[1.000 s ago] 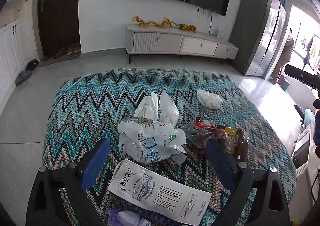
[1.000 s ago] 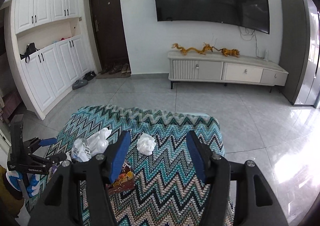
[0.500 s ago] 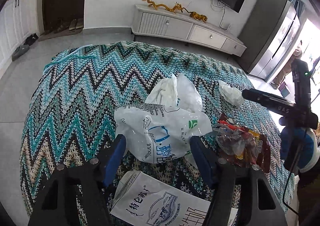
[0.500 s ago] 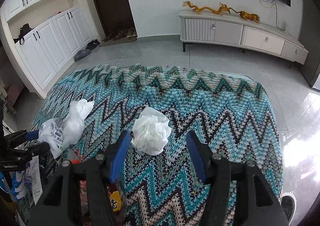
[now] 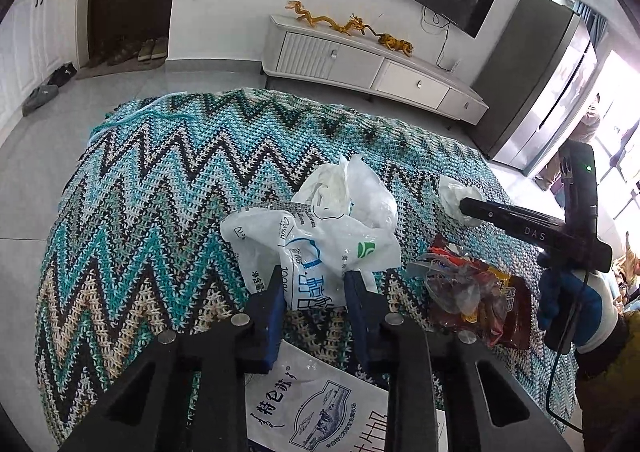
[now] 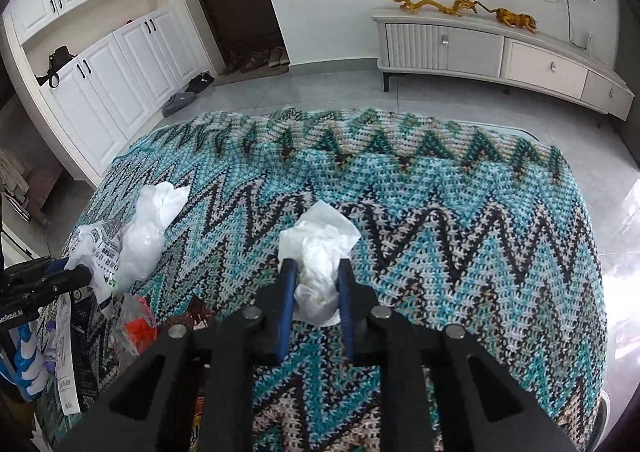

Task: Collect trash
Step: 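Grasp the white plastic bag with the left tool while the right tool grasps a white tissue, then carry the bag and tissue over the bin and open both tools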

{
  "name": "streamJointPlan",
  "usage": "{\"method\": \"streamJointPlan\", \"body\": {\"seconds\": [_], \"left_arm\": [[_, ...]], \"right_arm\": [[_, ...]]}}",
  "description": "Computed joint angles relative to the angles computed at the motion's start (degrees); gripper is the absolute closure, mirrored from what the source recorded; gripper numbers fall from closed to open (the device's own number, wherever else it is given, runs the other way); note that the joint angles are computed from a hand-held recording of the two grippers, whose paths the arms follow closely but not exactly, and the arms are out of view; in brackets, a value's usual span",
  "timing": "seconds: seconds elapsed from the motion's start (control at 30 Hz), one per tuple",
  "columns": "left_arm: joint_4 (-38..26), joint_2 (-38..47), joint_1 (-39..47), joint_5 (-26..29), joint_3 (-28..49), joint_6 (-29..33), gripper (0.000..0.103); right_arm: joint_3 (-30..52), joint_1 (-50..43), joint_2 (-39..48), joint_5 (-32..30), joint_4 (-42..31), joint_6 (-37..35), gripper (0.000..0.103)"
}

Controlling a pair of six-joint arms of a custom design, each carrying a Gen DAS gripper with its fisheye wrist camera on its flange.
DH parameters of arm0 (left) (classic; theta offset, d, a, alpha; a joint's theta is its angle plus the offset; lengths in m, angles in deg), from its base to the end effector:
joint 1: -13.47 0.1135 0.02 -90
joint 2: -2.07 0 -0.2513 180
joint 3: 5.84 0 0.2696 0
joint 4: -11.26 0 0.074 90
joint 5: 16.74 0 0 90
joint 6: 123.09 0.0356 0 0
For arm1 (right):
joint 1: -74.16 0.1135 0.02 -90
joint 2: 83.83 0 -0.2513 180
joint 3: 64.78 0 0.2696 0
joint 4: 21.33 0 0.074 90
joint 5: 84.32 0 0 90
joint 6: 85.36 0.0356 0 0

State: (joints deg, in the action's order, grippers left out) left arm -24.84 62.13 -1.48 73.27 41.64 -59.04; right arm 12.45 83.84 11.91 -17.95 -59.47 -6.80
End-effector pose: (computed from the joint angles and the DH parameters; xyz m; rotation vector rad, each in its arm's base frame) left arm 0.2223 -0.0594 0.1902 -0.2344 2.4354 -0.3225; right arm 0.3519 0.0745 0.1889 -0.6144 2.4379 0.5133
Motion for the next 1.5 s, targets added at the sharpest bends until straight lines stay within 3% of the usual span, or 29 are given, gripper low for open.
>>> {"method": "streamJointPlan", "body": {"seconds": [0.3,0.47,0.6,0.8,0.97,1.13,1.3,1.4,1.5], "left_arm": [[-9.7,-12.8,-0.9,-2.5,0.8,-1.9,0.079],[-16.8,-20.1,-4.8,-7.2,3.2,-3.7,0.079],[-22.1,-23.3,-11.2,-13.1,6.6,-6.5,0.079],[-28.6,-21.6,-26.0,-26.7,14.4,-12.2,0.079],[-33.1,-16.2,-39.0,-37.4,22.1,-16.9,0.079],[-31.8,-5.3,-46.4,-41.5,30.7,-16.7,0.079],[-24.8,9.3,-48.9,-38.3,40.5,-10.8,0.079],[-21.2,20.0,-49.9,-34.7,48.6,-6.9,0.079],[-19.4,31.9,-50.7,-30.2,58.9,-3.1,0.079]], "right_arm": [[-4.5,-4.8,-14.2,-4.0,-5.3,-1.9,0.085],[-5.5,-8.4,-22.5,-6.9,-10.3,-4.1,0.085],[-6.3,-11.7,-28.7,-10.3,-14.1,-5.9,0.085],[-5.7,-19.0,-36.3,-16.9,-20.6,-10.4,0.085],[-3.7,-29.7,-39.8,-25.5,-28.4,-17.7,0.085],[0.1,-44.8,-37.3,-34.5,-40.3,-32.7,0.085],[7.1,-61.3,-26.2,-39.8,-54.0,-52.1,0.085],[11.4,-69.1,-18.4,-40.5,-58.0,-58.8,0.085],[15.3,-75.4,-10.5,-39.4,-57.7,-60.8,0.085]]}}
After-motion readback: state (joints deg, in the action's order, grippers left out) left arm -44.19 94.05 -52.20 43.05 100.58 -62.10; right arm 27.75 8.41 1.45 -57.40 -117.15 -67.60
